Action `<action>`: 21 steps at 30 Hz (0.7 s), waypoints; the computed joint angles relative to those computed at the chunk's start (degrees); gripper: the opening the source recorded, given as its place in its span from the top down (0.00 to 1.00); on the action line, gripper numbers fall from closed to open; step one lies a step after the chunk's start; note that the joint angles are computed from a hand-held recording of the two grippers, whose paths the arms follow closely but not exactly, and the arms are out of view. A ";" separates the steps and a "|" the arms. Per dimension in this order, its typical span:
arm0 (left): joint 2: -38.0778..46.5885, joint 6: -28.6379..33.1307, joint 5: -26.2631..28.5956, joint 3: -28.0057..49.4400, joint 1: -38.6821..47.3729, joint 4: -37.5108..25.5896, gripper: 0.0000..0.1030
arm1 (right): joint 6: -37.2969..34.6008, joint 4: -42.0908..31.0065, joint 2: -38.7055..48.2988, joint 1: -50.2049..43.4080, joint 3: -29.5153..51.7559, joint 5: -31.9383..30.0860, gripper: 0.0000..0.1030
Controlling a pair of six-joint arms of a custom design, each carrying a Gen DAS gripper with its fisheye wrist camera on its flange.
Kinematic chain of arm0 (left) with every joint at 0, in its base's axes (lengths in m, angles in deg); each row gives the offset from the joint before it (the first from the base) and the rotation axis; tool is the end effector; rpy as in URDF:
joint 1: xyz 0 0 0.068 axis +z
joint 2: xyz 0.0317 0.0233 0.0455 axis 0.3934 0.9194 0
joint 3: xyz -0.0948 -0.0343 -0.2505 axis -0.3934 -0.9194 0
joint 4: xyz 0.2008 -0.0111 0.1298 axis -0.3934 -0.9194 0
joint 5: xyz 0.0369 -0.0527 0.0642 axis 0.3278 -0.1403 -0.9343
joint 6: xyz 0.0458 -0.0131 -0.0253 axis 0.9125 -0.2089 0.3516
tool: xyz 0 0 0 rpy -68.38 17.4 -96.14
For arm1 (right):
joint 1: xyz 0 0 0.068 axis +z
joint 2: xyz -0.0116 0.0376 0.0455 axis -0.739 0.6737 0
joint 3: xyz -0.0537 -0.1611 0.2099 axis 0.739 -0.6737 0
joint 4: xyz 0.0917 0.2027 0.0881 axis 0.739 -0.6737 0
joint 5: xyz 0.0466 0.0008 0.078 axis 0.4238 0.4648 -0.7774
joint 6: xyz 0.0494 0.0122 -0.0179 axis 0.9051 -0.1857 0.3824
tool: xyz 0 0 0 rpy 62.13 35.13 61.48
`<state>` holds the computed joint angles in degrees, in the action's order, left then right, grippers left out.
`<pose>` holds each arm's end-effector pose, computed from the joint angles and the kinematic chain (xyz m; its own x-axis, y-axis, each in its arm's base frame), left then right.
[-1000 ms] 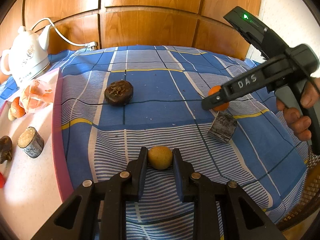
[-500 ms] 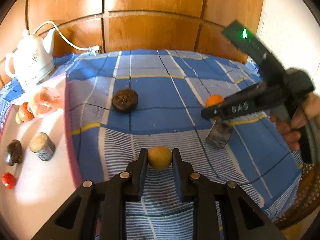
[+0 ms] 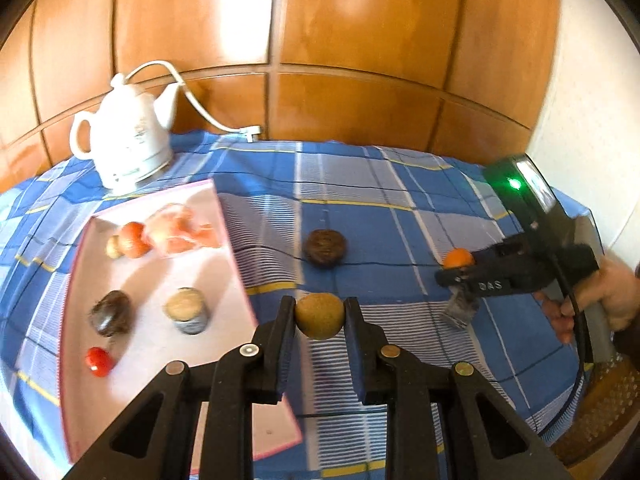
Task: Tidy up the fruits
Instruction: 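Carry the yellow ball into the tray and open the left gripper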
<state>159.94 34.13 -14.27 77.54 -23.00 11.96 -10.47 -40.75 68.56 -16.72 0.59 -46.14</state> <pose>0.1669 -0.1531 0.1229 -0.7034 0.0020 -0.7108 0.1063 0.9890 -0.1024 0.3087 0.1802 0.0691 -0.8652 -0.3513 -0.3577 -0.3564 0.9328 -0.0540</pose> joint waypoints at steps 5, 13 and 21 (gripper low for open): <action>-3.92 -0.37 0.14 -2.99 2.91 -1.20 0.77 | -0.22 0.59 -0.71 0.71 -1.02 1.05 0.59; -13.70 1.67 10.26 -11.03 18.37 -0.06 0.77 | 0.34 0.47 -1.67 1.37 -1.93 1.69 0.60; -21.15 8.40 27.84 -15.08 45.54 -2.08 0.77 | -0.80 -0.03 -1.51 1.10 -1.42 1.29 0.60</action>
